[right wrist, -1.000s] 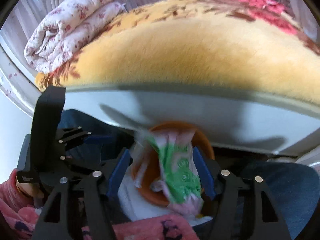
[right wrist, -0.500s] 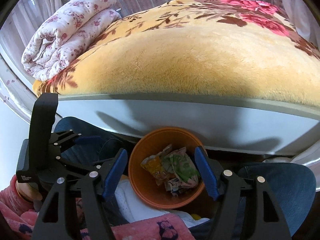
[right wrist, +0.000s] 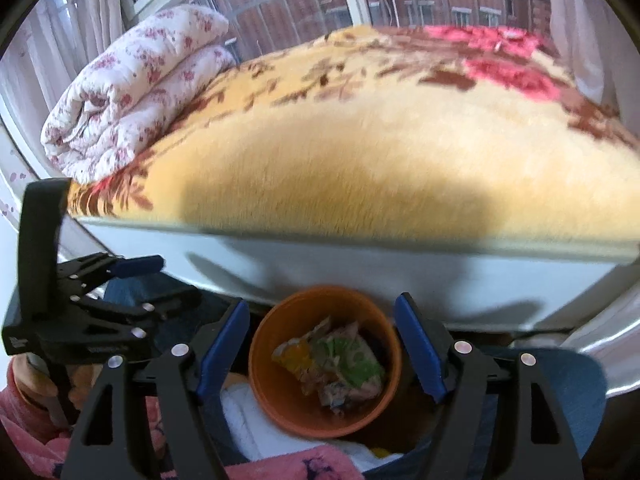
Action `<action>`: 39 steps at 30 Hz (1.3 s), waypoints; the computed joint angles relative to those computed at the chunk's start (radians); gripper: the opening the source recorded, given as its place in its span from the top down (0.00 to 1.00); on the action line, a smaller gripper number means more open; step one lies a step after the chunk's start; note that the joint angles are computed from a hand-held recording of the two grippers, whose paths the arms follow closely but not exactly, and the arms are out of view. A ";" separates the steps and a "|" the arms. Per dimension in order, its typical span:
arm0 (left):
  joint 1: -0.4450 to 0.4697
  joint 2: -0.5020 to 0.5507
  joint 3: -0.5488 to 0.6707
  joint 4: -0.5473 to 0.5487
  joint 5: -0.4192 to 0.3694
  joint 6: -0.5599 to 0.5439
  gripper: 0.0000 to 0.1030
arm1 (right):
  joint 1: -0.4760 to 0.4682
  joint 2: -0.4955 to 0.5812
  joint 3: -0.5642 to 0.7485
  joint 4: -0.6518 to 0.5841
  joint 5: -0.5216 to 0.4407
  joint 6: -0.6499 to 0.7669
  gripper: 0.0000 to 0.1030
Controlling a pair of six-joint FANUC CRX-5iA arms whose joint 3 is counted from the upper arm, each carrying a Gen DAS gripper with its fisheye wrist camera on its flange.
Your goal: Collect trash
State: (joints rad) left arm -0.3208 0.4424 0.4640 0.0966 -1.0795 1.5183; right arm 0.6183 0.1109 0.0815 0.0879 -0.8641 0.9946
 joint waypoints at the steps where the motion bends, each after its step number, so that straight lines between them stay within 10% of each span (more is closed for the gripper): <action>1: 0.000 -0.008 0.009 -0.016 0.016 0.015 0.24 | 0.002 -0.004 -0.004 0.025 0.011 -0.015 0.27; 19: -0.017 -0.109 0.047 -0.172 0.221 0.213 0.24 | -0.006 -0.092 -0.095 0.470 0.206 -0.302 0.21; 39: -0.028 -0.155 0.043 -0.239 0.295 0.297 0.24 | -0.006 -0.115 -0.130 0.541 0.230 -0.355 0.21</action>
State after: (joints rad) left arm -0.3488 0.2874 0.5070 -0.1425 -0.7842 1.8150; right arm 0.6122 -0.0045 -0.0482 0.6291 -0.6343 0.6393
